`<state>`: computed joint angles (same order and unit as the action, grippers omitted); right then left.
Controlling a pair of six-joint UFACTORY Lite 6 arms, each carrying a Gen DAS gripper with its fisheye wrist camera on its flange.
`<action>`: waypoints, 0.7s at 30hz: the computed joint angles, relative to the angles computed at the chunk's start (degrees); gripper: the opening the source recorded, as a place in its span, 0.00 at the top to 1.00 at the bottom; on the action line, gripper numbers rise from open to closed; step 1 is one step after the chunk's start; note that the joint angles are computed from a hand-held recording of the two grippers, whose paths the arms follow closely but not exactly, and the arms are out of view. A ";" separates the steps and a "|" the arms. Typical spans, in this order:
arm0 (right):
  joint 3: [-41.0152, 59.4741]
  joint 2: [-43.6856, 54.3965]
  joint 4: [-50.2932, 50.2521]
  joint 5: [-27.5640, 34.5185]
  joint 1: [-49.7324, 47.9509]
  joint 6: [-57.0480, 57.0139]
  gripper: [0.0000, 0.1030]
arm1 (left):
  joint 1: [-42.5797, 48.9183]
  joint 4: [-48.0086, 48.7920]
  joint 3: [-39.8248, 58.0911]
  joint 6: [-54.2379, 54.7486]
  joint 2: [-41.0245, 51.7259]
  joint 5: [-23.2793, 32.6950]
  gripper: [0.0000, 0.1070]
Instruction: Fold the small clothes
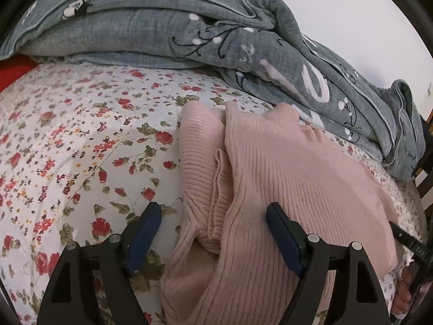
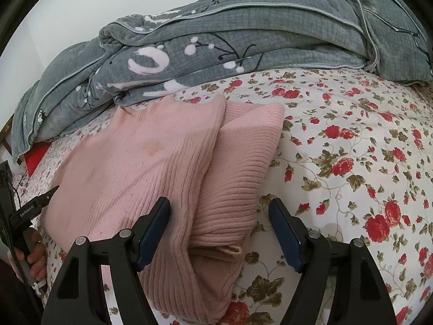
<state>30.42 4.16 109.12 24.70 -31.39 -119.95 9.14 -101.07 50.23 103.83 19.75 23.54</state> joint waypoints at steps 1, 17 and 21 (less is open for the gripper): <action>0.17 0.20 -0.65 0.12 -0.03 0.59 0.28 | 0.44 0.98 0.60 -1.10 0.59 0.78 0.25; 4.52 4.76 -7.59 5.58 -2.08 8.48 0.71 | 4.85 4.60 4.32 -9.10 4.93 11.16 0.77; 3.67 4.10 -8.29 9.61 -4.47 8.38 0.77 | 4.16 1.55 2.00 -6.97 2.40 9.99 0.79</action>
<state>34.08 8.26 100.83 34.31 -35.86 -111.58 13.30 -99.52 52.23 96.86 22.16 33.52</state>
